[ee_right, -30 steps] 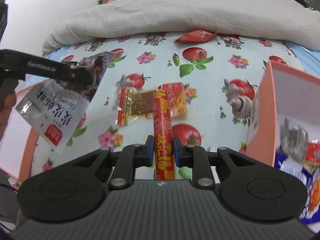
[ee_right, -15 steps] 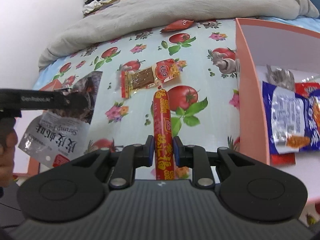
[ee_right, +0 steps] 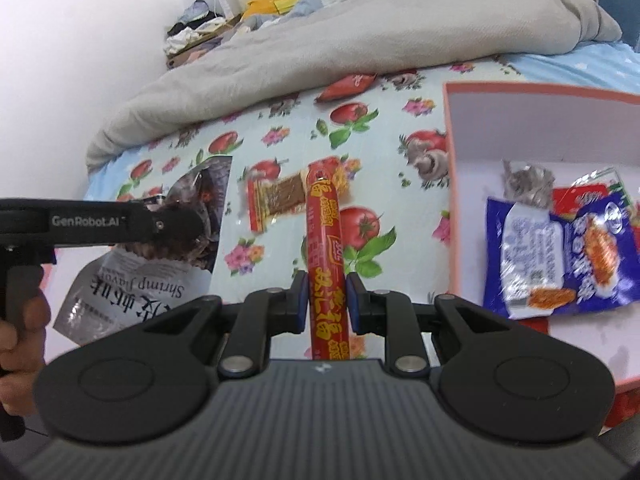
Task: Organize snacks
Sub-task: 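Lift and carry the foil packet and sausage over the pink box with both tools, then open the left tool to drop the foil packet while the right tool releases the sausage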
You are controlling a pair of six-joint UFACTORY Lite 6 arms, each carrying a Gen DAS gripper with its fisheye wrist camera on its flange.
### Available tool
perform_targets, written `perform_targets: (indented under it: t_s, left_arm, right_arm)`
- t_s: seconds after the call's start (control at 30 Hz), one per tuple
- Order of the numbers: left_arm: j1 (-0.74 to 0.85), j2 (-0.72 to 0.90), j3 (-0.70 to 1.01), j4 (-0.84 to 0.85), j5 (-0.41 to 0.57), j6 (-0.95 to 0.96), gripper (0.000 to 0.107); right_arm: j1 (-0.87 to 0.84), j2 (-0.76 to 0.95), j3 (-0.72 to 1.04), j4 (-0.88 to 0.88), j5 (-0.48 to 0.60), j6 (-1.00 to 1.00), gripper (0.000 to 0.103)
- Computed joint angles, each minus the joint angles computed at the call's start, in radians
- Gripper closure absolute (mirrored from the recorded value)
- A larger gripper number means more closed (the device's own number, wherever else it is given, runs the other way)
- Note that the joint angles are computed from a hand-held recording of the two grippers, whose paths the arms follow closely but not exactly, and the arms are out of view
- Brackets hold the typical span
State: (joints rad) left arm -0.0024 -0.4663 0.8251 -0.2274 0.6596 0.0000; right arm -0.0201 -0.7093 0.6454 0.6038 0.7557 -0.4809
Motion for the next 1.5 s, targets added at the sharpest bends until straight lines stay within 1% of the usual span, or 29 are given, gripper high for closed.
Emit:
perform_targets:
  t_s: [0.17, 0.27, 0.47, 0.6, 0.77, 0.9, 1.03, 1.13, 1.2, 1.23, 1.37, 1.5]
  left_arm:
    - [-0.127, 0.074, 0.177, 0.110, 0.044, -0.190, 0.056]
    - [-0.212, 0.152, 0.310, 0.155, 0.061, -0.261, 0.056]
    - [-0.355, 0.324, 0.587, 0.257, 0.105, -0.383, 0.056]
    - [-0.428, 0.432, 0.746, 0.289, 0.120, -0.433, 0.056]
    - [-0.516, 0.582, 0.933, 0.315, 0.136, -0.486, 0.055]
    - [-0.580, 0.713, 1.056, 0.319, 0.143, -0.499, 0.055]
    - [-0.628, 0.841, 1.144, 0.294, 0.152, -0.496, 0.055]
    - [-0.641, 0.908, 1.159, 0.264, 0.133, -0.484, 0.055]
    - [-0.654, 0.966, 1.191, 0.264, 0.142, -0.483, 0.055]
    - [-0.653, 0.977, 1.179, 0.250, 0.130, -0.470, 0.055]
    - [-0.665, 1.051, 1.201, 0.212, 0.131, -0.444, 0.055]
    - [-0.671, 1.112, 1.235, 0.191, 0.139, -0.428, 0.055]
  right_arm:
    - [-0.143, 0.084, 0.163, 0.057, 0.113, -0.123, 0.080]
    - [-0.235, 0.144, 0.266, 0.105, 0.182, -0.185, 0.080]
    - [-0.415, 0.239, 0.435, 0.186, 0.276, -0.276, 0.080]
    - [-0.539, 0.272, 0.494, 0.242, 0.319, -0.345, 0.080]
    - [-0.698, 0.316, 0.521, 0.300, 0.367, -0.448, 0.080]
    - [-0.774, 0.369, 0.525, 0.301, 0.362, -0.494, 0.080]
    - [-0.806, 0.424, 0.509, 0.266, 0.315, -0.524, 0.080]
    - [-0.816, 0.456, 0.474, 0.226, 0.274, -0.536, 0.080]
    - [-0.812, 0.482, 0.442, 0.199, 0.233, -0.543, 0.080]
    - [-0.808, 0.494, 0.430, 0.186, 0.213, -0.537, 0.080]
    - [-0.815, 0.546, 0.380, 0.159, 0.156, -0.537, 0.080]
    - [-0.839, 0.589, 0.369, 0.149, 0.143, -0.551, 0.079]
